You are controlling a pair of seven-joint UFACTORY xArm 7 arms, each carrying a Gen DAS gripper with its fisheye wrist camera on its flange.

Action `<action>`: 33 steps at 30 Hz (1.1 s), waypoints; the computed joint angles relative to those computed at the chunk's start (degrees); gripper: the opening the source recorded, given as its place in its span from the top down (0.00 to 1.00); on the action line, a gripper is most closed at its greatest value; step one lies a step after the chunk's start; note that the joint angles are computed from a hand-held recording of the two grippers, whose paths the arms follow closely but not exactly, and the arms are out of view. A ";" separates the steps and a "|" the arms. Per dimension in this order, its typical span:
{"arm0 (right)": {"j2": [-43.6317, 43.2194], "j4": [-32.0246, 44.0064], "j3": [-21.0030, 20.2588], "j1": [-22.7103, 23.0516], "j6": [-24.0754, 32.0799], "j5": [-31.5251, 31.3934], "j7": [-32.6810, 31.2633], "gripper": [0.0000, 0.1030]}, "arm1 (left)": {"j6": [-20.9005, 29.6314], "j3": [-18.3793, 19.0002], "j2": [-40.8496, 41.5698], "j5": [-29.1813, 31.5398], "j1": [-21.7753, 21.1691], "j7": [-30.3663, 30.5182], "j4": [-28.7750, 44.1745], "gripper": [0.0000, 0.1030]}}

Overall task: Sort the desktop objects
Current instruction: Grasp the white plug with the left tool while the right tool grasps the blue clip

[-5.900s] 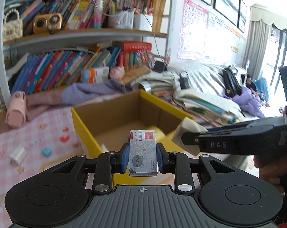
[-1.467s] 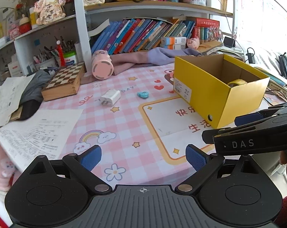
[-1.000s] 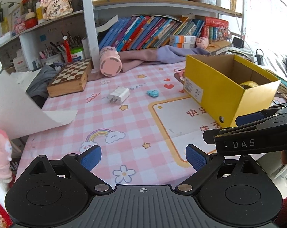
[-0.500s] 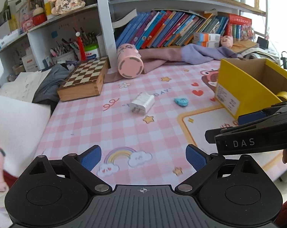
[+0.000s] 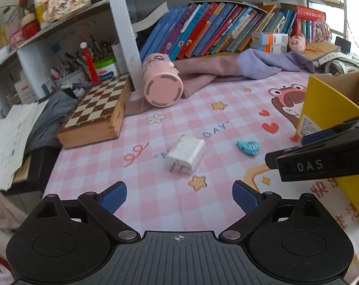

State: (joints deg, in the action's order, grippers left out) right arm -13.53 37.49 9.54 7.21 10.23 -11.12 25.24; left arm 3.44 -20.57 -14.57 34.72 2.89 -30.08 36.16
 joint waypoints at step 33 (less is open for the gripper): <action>17.08 15.07 -5.88 4.43 2.64 -2.68 -2.02 0.77 | -2.69 -5.54 22.76 -7.76 6.03 15.32 14.83 0.56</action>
State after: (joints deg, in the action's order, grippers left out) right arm 3.55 52.56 3.66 11.65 12.87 -13.80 23.22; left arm 0.75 -26.11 8.19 26.96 8.92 -14.76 51.00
